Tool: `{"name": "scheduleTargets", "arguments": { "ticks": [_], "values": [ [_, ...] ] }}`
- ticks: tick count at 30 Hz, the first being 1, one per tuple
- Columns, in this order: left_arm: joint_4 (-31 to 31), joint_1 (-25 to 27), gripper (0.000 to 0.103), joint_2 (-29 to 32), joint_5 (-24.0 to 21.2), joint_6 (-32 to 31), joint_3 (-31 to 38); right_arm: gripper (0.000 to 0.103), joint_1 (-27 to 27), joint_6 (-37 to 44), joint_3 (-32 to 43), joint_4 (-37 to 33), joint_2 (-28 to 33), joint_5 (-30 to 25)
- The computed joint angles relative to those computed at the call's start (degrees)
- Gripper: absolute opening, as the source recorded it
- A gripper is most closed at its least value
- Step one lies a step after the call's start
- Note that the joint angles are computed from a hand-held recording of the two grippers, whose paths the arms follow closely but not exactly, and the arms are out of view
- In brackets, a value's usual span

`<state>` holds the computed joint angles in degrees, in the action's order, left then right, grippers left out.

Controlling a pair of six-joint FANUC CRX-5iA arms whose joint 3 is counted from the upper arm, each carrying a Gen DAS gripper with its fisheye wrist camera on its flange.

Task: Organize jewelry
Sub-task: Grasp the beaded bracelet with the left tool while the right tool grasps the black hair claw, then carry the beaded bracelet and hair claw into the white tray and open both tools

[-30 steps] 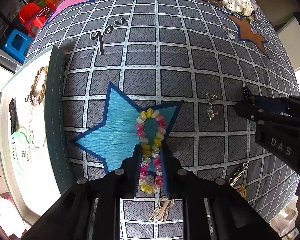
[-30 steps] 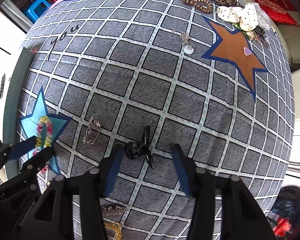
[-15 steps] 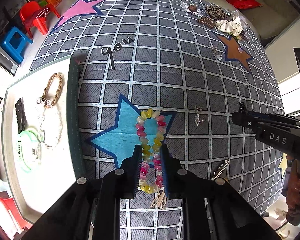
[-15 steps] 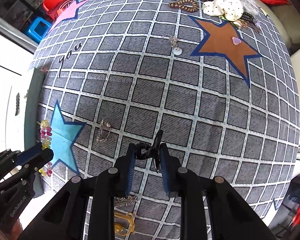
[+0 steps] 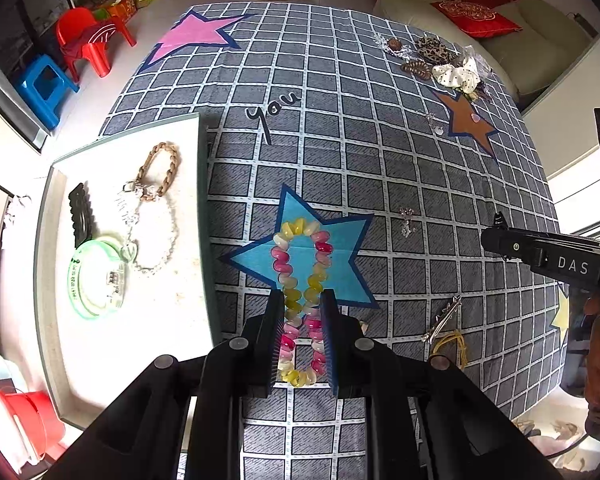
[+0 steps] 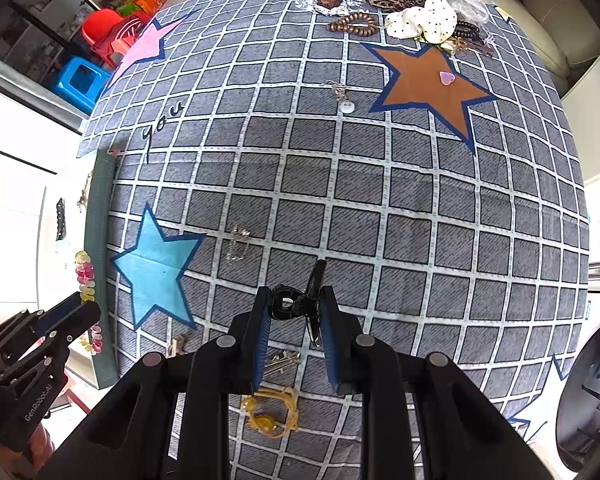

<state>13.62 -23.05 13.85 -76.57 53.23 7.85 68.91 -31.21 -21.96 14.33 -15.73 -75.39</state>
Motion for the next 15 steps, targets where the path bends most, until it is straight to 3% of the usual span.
{"name": "scheduleTargets", "arguments": {
  "ticks": [7,15],
  "values": [
    [0.69,3.75,0.025,-2.09,0.81,-1.10,-1.86,0.026,-0.50,3.18,4.45,0.40,3.66,-0.39],
    [0.58,8.77,0.025,-3.12,2.05,0.56,-3.02,0.026,-3.56,12.44,12.06,0.23,10.34,0.85]
  ]
}}
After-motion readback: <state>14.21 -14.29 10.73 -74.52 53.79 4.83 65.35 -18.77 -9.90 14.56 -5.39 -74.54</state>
